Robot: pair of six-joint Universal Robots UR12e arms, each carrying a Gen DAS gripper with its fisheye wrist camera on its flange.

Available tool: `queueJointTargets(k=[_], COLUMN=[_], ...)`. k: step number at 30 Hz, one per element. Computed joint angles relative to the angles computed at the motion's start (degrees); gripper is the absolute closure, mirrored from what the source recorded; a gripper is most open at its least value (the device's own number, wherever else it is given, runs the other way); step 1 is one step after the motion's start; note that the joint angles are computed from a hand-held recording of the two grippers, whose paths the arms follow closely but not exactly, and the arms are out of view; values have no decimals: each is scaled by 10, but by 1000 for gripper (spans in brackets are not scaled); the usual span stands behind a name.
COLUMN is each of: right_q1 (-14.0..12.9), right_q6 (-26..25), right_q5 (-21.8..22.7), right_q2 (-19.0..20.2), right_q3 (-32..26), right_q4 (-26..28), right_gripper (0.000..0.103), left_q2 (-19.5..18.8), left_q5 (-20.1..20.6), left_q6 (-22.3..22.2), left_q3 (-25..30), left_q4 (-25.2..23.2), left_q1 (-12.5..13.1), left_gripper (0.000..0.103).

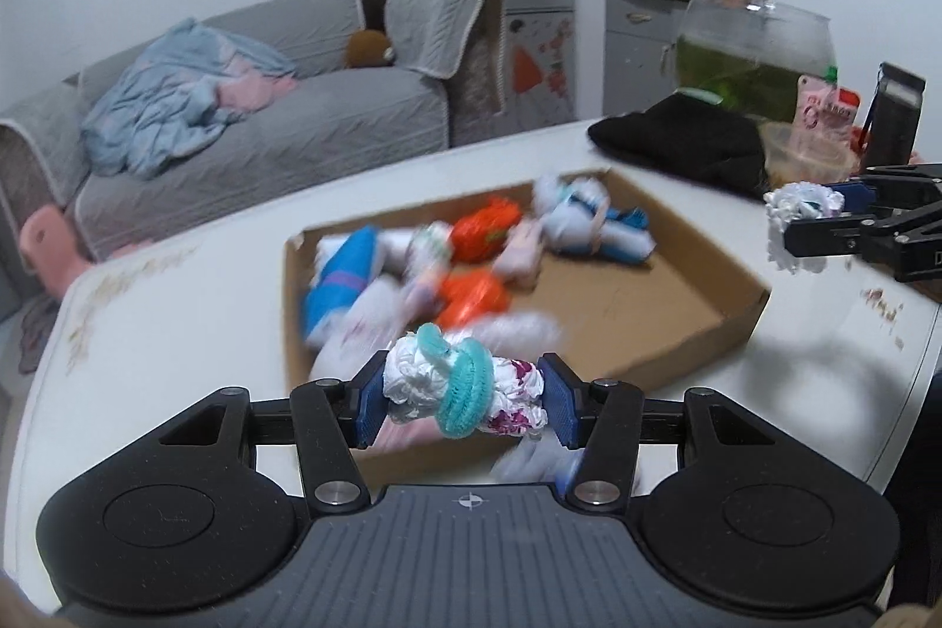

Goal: Organize objects
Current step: 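Lift both held bundles and carry them over the cardboard tray, then lower the teal-tied sock and purple-tied bundle into the tray and open both tools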

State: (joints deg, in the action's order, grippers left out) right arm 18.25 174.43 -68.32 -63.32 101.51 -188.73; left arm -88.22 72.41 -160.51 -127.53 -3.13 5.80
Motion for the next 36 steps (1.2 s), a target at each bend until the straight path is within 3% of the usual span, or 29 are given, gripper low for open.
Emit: queueJointTargets(k=[9,16,27,36], right_q1=[-3,-4,-3,-3], right_q6=[-16,-38,-64,-106], right_q5=[7,22,35,47], right_q2=[28,54,76,85], right_q3=[-58,-98,-127,-154], right_q4=[1,47,118,239], right_gripper=[45,45,45,45], left_q2=[-62,-116,-152,-175], left_q5=[32,48,55,50], left_q6=[-1,-23,-5,39], left_q3=[86,138,158,183], left_q4=[-29,-72,-106,-158], left_q1=[-58,-80,-87,-85], left_gripper=[44,43,43,43])
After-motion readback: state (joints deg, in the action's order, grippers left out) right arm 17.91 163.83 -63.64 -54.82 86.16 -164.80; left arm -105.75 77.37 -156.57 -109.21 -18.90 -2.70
